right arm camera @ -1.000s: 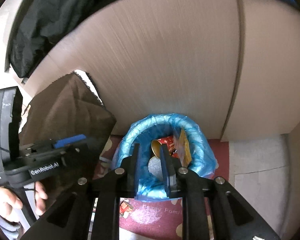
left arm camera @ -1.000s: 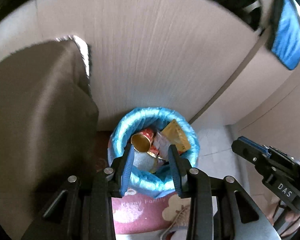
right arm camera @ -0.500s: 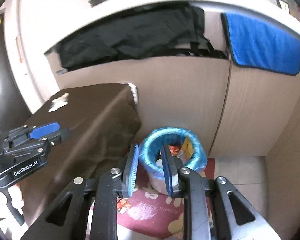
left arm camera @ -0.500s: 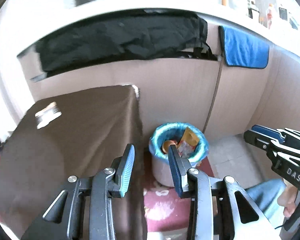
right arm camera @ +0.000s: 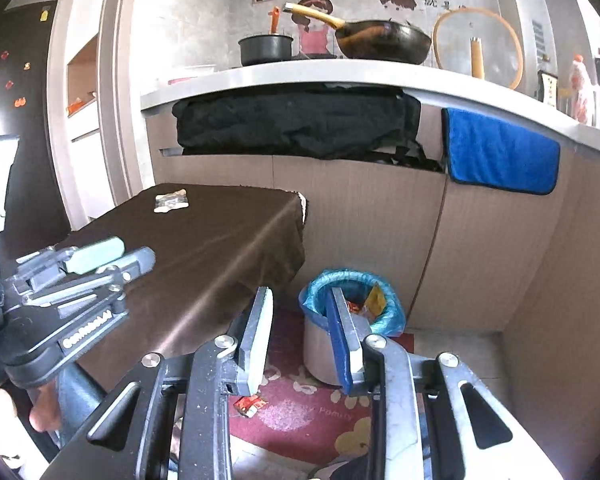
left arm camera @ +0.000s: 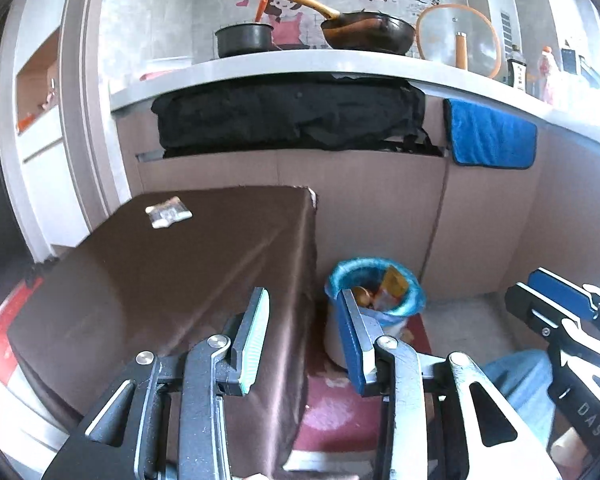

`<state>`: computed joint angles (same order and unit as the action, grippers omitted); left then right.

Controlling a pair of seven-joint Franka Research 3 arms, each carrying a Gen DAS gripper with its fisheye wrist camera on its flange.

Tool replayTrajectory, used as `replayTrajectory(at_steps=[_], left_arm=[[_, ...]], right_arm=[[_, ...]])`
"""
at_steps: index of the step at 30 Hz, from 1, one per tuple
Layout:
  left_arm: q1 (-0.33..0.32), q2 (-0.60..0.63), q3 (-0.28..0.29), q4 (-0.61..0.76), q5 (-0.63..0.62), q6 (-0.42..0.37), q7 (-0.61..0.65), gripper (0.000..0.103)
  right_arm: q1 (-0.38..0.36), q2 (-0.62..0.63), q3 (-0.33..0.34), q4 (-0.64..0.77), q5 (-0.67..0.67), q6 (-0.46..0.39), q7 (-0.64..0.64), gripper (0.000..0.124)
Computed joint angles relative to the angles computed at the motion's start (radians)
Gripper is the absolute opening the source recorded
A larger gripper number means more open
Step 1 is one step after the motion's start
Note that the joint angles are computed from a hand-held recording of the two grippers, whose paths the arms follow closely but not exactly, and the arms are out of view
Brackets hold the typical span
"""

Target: Collect trash

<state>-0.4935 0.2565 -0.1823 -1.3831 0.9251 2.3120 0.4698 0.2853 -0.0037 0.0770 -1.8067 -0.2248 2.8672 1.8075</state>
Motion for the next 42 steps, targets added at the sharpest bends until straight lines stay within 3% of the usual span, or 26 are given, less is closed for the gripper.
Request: replayTrajectory(at_steps=[3,12,42], left_arm=[[-0.005,-0.012,-0.006,-0.018,-0.003,-0.020,-0.004,0.036],[0.012,-0.020,-0.017,-0.046,-0.069,-0.032,0.022,0.036],[0.028,-0.034,-0.029,-0.071,-0.115,-0.018,0.053,0.036]], right_arm=[[-0.004,-0.025,0.008,-0.028,-0.085,0.010,0.071,0.027],[-0.009,-0.042,0.014,-0.058,0.053,-0.062,-0.004,0.027],[-0.016,-0.046,0.015,-0.063,0.104,-0.084,-0.057,0.027]])
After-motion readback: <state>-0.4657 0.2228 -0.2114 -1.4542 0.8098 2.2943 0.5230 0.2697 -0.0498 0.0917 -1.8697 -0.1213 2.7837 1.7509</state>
